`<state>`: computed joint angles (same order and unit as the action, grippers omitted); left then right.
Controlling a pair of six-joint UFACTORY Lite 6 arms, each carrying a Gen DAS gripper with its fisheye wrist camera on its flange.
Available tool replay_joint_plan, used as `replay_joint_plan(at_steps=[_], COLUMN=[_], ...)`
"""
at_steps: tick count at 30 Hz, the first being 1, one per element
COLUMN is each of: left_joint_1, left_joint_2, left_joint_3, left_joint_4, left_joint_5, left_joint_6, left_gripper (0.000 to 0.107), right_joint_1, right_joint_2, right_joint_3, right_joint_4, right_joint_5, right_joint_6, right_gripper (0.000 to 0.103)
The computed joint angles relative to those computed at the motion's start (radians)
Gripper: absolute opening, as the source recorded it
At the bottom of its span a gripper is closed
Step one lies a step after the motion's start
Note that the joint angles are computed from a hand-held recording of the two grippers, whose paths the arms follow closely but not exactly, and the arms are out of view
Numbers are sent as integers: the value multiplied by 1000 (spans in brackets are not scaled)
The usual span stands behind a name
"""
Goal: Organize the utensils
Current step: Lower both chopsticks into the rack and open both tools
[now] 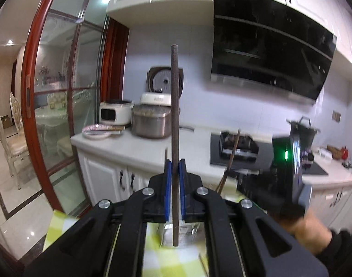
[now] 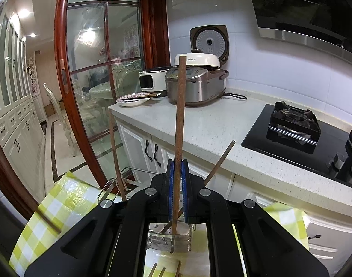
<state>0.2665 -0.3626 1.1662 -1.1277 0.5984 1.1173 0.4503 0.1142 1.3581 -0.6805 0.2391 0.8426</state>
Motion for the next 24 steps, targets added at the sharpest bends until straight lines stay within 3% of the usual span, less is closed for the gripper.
replay_joint_plan(at_steps=[6,9,13,24], left_joint_1=[-191,-231,-270,-296], left_joint_2=[170,239,310,456], left_joint_3=[124,161,166,173], left_joint_4=[1,-18,-93,-392], left_joint_5=[-176,-216,-291,-375], left_joint_6=[-41,-35,40,366], left_gripper=[6,6,6,6], right_joint_1=[-8,-21,-21,-37], right_joint_2=[47,65,104,96], right_joint_3=[4,2,14,-35], right_joint_4=[-35,14,7,-91], right_joint_5=[-31,-58,-55,-65], right_joint_6=[44,5,1,93], right_gripper=[7,7,8,9])
